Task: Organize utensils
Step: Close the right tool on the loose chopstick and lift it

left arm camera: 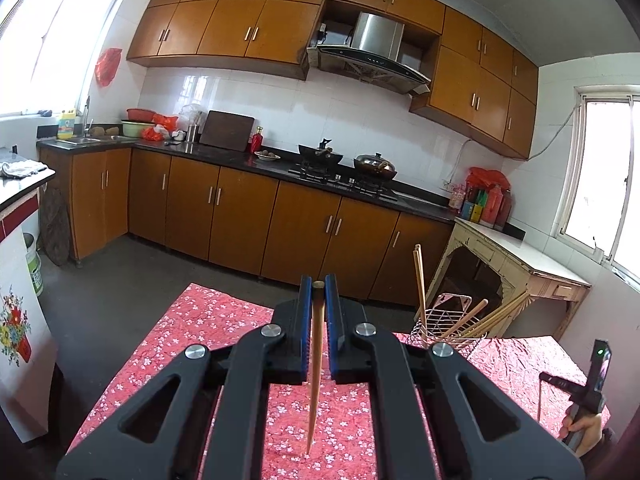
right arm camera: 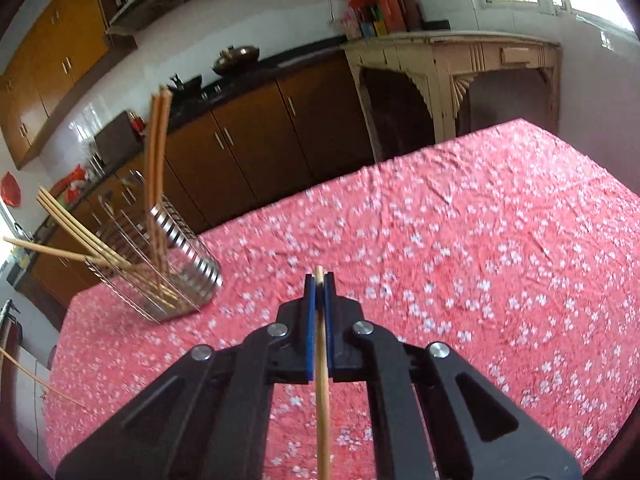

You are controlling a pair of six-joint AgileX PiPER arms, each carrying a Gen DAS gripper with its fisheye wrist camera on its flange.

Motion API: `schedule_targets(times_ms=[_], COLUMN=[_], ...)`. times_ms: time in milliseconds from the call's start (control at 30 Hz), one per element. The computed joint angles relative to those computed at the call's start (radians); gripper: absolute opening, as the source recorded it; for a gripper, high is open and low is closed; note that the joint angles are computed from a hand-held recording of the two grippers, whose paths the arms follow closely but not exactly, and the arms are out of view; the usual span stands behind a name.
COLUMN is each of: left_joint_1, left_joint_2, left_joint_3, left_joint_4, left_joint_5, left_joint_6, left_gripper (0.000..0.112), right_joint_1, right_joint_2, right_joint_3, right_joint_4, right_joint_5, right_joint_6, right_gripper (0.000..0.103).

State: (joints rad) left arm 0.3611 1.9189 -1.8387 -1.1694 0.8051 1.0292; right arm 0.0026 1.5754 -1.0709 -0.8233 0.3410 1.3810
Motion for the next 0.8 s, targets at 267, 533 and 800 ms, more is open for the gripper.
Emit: schedule_targets(times_ms=[267,533,800], left_joint_1=[-0.023,-0.063,-0.102], left_joint_2=[-0.009,-0.03,-0.042], left_joint_3=[-0.008,-0.004,-0.002], left_joint_4=[0.014,0.015,0.02], left_joint_5=[-0.004,-0.029,-0.046], left_joint_6=[-0.014,-0.023,-0.023], left_gripper=[0.007,0.007,0.007], right_joint_1=[0.051,0.131,0.144], right_joint_2=[-0.108,-0.16,-0.181], right_joint_3=[0.023,0.018,0.003], right_joint_4=[-0.252,-0.647,-0.736], right_joint_5=[-0.034,-0.006,-0.011], right_joint_6=[0.196,0.502,0.555], right_gripper=[0.005,0.005,0.005])
